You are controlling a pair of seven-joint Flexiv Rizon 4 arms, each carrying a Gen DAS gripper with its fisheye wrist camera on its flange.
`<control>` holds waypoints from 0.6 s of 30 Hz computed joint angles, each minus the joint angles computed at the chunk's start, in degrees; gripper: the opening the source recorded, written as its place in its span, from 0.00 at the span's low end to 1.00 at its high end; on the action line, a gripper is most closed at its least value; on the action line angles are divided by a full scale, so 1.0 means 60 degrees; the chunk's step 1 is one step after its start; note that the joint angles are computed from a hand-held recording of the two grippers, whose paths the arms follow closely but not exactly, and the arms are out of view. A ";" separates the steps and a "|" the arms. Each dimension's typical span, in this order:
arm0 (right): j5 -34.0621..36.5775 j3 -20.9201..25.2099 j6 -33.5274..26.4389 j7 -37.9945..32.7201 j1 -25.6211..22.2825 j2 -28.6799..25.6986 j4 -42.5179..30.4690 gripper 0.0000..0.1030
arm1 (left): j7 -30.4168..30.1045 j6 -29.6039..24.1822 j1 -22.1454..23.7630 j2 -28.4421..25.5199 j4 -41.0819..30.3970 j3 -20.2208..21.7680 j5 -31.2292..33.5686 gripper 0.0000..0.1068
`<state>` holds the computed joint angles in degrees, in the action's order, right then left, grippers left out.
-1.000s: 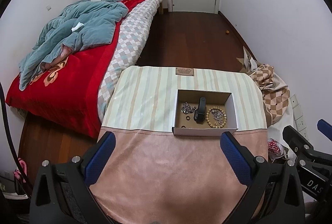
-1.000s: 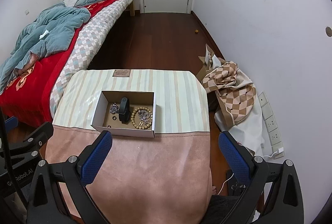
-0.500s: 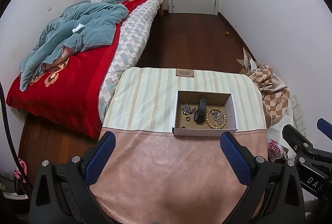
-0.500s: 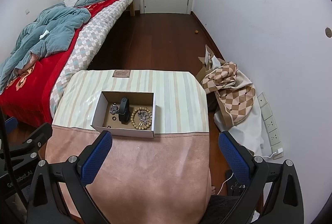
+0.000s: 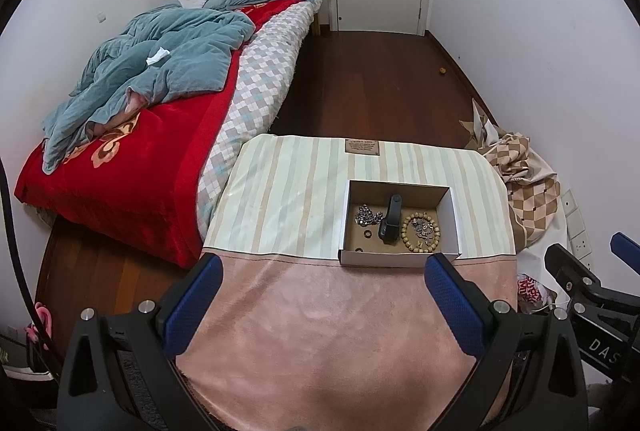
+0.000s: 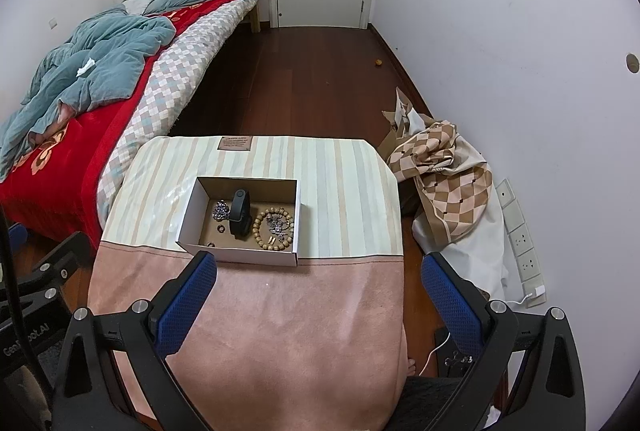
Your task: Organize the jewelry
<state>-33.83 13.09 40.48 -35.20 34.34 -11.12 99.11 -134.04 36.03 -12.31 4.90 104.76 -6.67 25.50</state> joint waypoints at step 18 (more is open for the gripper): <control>0.0024 0.0012 0.0031 -0.0039 -0.0045 0.0103 0.0048 1.00 | -0.0066 -0.0118 -0.0020 0.0041 -0.0076 -0.0045 0.0050 0.96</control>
<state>-33.68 13.16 40.67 -35.43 34.07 -10.50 99.40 -134.43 35.32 -12.43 5.15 104.31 -6.94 25.79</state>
